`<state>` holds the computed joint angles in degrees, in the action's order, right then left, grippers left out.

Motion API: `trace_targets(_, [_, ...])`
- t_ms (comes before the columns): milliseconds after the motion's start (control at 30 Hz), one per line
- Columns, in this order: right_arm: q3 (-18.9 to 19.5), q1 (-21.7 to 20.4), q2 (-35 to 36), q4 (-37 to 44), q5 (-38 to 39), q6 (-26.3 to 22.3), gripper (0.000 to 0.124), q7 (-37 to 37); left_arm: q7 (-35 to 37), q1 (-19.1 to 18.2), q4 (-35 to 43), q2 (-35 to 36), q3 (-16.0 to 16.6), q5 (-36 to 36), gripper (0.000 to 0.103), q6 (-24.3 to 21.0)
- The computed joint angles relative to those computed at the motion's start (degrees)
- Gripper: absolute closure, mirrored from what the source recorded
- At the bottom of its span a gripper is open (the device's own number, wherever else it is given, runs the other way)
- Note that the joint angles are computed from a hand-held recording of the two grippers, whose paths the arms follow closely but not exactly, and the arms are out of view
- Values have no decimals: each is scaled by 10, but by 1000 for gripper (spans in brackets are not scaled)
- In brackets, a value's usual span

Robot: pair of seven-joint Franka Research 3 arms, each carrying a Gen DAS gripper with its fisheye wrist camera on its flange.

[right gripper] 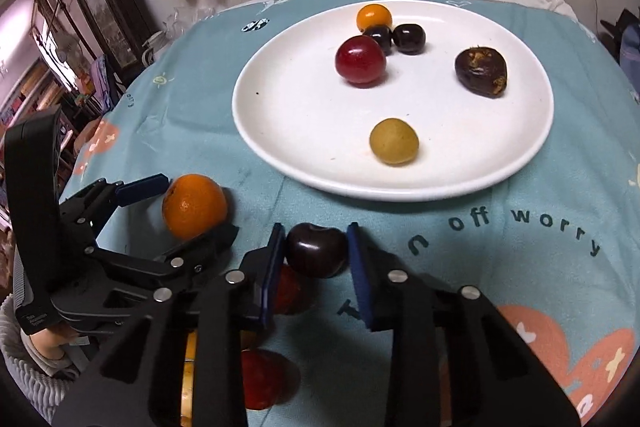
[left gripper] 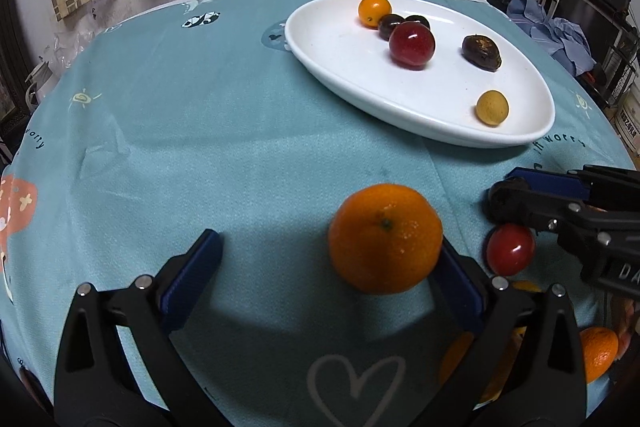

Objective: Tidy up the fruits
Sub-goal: 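Grasp the large orange with the left tool while the right tool grasps another dark cherry, then set the orange and cherry on the white plate and open both tools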

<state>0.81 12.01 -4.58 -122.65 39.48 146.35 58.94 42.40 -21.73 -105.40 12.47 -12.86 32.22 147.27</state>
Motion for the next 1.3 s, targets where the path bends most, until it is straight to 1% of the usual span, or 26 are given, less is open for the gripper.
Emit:
trace_targets(33, [-1,0,-3,-4,6,2,93,-5,0,0,0,0,0,0,2,0])
trace_targets(100, [0,-1,-20,-23,-4,21,93,-4,-3,-1,-1,-2,1,5,2,0])
trace_targets(133, [-3,-1,-26,-28,-5,19,93,-6,-9,-2,-3,-3,3,12,2,3])
trace_targets(233, [-15,-4,-48,-45,16,9,93,-16,-41,-7,-19,-16,10,58,4,43])
trace_targets(300, [-21,-8,-54,-52,23,9,93,-17,-38,-6,-14,-12,6,60,12,43])
trace_targets(333, [-24,-10,-55,-54,25,6,93,-14,-16,-1,-6,-5,0,39,22,40])
trace_targets(367, [-25,-12,-53,-54,25,4,93,-12,7,6,-6,-1,-6,14,32,47])
trace_targets(400, [-26,-12,-53,-54,28,2,93,-12,20,10,-6,1,-8,-3,36,53])
trace_targets(433, [-27,-13,-52,-54,31,-1,93,-12,19,8,-6,1,-6,-4,38,54])
trace_targets(500, [-26,-14,-52,-54,33,0,93,-13,14,3,-7,0,-2,0,53,60])
trace_targets(533, [-25,-13,-53,-54,34,1,93,-14,6,0,-8,-1,2,8,57,60])
trace_targets(667, [-30,-11,-64,-56,58,11,93,-29,-13,3,-24,-15,2,0,58,87])
trace_targets(767, [-39,-7,-82,-53,97,21,93,-51,-44,-3,-24,-32,7,32,58,107])
trace_targets(833, [-37,-7,-77,-36,98,29,93,-53,-35,2,-7,-27,2,23,58,115])
trace_targets(967, [-23,-12,-37,6,51,57,93,-21,-31,-16,81,24,9,53,57,73])
trace_targets(1033, [-16,-14,-10,26,27,81,93,-4,-20,-19,117,53,11,42,57,66])
trace_targets(1100, [-15,-16,12,41,25,91,91,0,-10,-22,147,79,14,27,56,60])
trace_targets(1133, [-15,-18,20,45,27,96,85,2,-15,-25,152,86,20,27,44,63])
trace_targets(1167, [-15,-20,27,48,28,100,64,6,-22,-31,153,88,27,33,28,61])
trace_targets(1200, [-15,-21,27,46,56,102,60,-17,-26,-34,148,87,31,40,27,67])
trace_targets(1233, [-16,-23,26,46,88,102,60,-44,-28,-36,145,84,34,44,27,67])
trace_targets(1300, [-18,-27,19,46,113,93,60,-55,-40,-38,137,77,39,49,27,69])
